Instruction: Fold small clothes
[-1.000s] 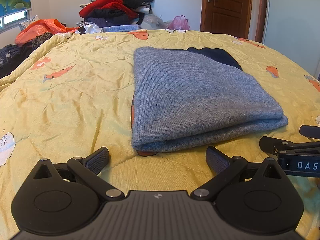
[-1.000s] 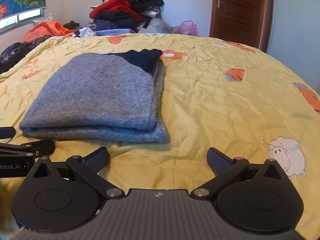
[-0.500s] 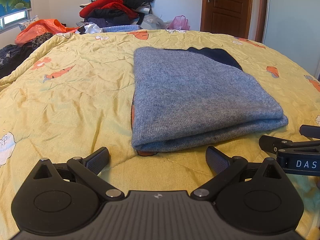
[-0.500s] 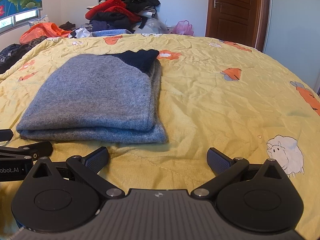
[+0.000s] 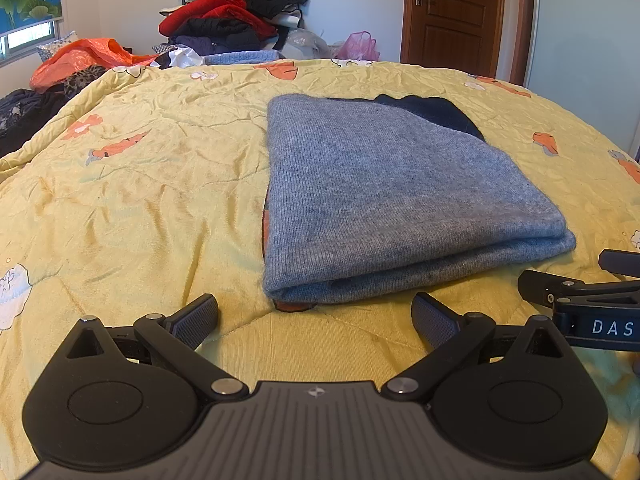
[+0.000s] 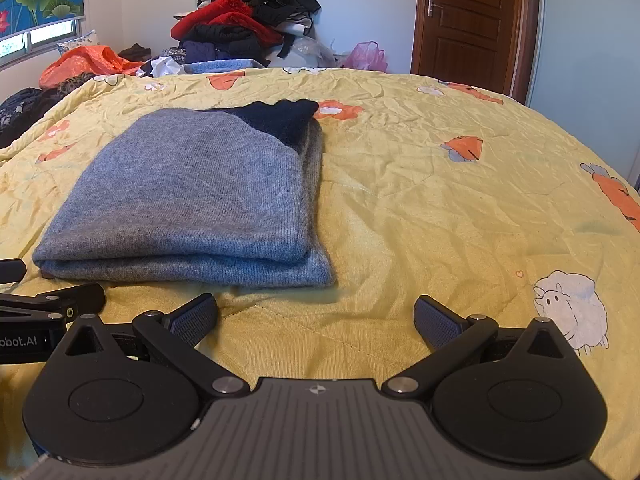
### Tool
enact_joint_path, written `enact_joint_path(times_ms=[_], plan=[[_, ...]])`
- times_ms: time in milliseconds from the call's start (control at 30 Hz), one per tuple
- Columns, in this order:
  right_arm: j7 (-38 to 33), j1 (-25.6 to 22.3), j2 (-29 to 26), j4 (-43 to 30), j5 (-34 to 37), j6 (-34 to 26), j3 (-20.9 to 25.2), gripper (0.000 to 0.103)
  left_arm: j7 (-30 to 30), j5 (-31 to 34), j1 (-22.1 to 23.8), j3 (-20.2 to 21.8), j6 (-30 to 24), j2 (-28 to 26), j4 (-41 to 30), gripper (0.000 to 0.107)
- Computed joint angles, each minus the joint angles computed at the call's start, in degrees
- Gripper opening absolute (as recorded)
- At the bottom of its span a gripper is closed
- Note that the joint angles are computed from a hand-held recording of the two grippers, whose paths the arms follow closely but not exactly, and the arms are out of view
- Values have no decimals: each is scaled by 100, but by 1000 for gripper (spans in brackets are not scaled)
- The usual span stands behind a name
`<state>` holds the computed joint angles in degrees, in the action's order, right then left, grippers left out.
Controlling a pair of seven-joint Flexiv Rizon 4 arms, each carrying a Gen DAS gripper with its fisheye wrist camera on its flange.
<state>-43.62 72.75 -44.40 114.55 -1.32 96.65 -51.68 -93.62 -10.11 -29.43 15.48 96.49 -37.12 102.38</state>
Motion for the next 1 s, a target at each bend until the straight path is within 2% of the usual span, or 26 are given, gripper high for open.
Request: enact_joint_path(times_ms=[767, 1000], plan=[[1, 11, -7, 1, 11, 1, -7, 103, -30, 30, 6, -2, -14, 5, -5, 103], [3, 19, -8, 4, 14, -1, -12, 103, -208, 26, -215, 256, -88, -44, -62, 103]])
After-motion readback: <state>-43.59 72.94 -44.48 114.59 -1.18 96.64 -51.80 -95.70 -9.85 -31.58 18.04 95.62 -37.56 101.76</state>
